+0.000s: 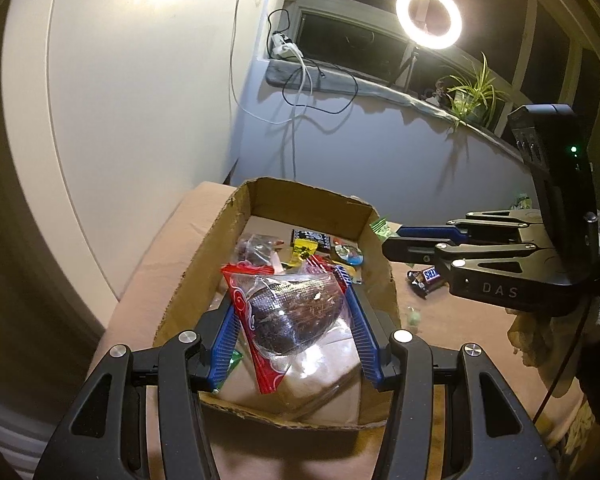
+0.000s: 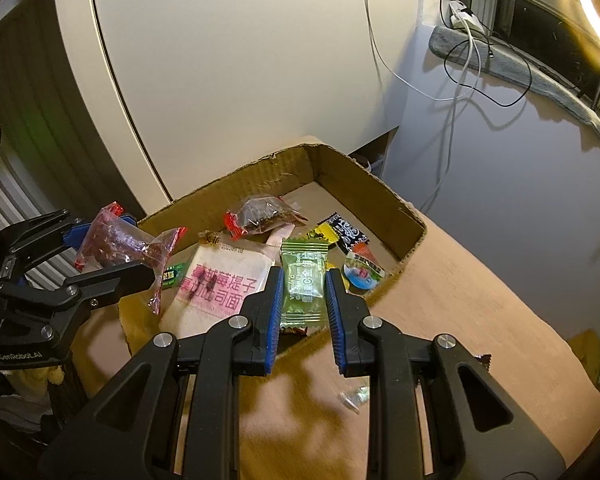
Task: Organize snacks
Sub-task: 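Carry both snacks over the box and lower them toward it, then open both grippers to drop the green candy and red pastry bag into the box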
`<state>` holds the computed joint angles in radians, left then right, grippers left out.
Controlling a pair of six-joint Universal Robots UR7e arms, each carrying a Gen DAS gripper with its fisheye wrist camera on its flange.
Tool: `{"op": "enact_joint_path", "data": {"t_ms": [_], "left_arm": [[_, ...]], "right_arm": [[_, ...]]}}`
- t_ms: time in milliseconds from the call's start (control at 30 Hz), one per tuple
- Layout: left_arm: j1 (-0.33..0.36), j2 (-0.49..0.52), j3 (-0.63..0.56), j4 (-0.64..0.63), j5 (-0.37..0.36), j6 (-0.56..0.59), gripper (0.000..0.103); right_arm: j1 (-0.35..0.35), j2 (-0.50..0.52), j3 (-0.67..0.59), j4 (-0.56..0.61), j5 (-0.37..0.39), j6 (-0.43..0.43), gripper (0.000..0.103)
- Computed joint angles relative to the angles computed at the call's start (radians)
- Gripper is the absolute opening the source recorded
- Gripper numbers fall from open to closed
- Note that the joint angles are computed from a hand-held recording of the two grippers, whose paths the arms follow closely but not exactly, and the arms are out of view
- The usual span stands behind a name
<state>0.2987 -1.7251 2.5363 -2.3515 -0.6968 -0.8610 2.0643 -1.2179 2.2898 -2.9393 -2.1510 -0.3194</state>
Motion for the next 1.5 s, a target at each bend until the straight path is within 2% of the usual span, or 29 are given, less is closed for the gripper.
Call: {"op": "enact_joint_path", "data": {"t_ms": [700,733,767,833,933,1000,1067,1500], "left_arm": [[0.063,0.025,-0.017,-0.039,0.005,0.035,0.056],[0.064,0.025,-0.017,-0.040,0.006,0.036,0.057],[0.064,0.025,-0.018,-0.039,0.010,0.035,0.059],[0.065,0.024,-0.019,-0.033,0.015,0.032,0.061],[0.066,0.023,-0.018,-0.030,0.020,0.030,0.068],[0.066,0.023,-0.018,-0.026,0.025,0.028,0.073],[0.061,0.023,-0.017,-0.018,0.030,0.026,0.075],[0.038,0.043,-0.024,-0.006,0.031,0.013,0.076]], "right_arm": [[-0.028,0.067,-0.046,0.002,0.012,-0.016,0.025],[-0.029,0.069,-0.048,0.000,0.011,-0.015,0.031],[-0.031,0.070,-0.049,-0.003,0.010,-0.016,0.043],[-0.031,0.074,-0.047,-0.023,0.004,-0.020,0.057],[-0.033,0.075,-0.046,-0.032,0.002,-0.018,0.059],[-0.032,0.077,-0.047,-0.037,-0.006,-0.015,0.068],[-0.029,0.079,-0.045,-0.057,-0.017,-0.020,0.081],[-0.037,0.031,-0.023,-0.058,-0.042,-0.001,0.082]]}}
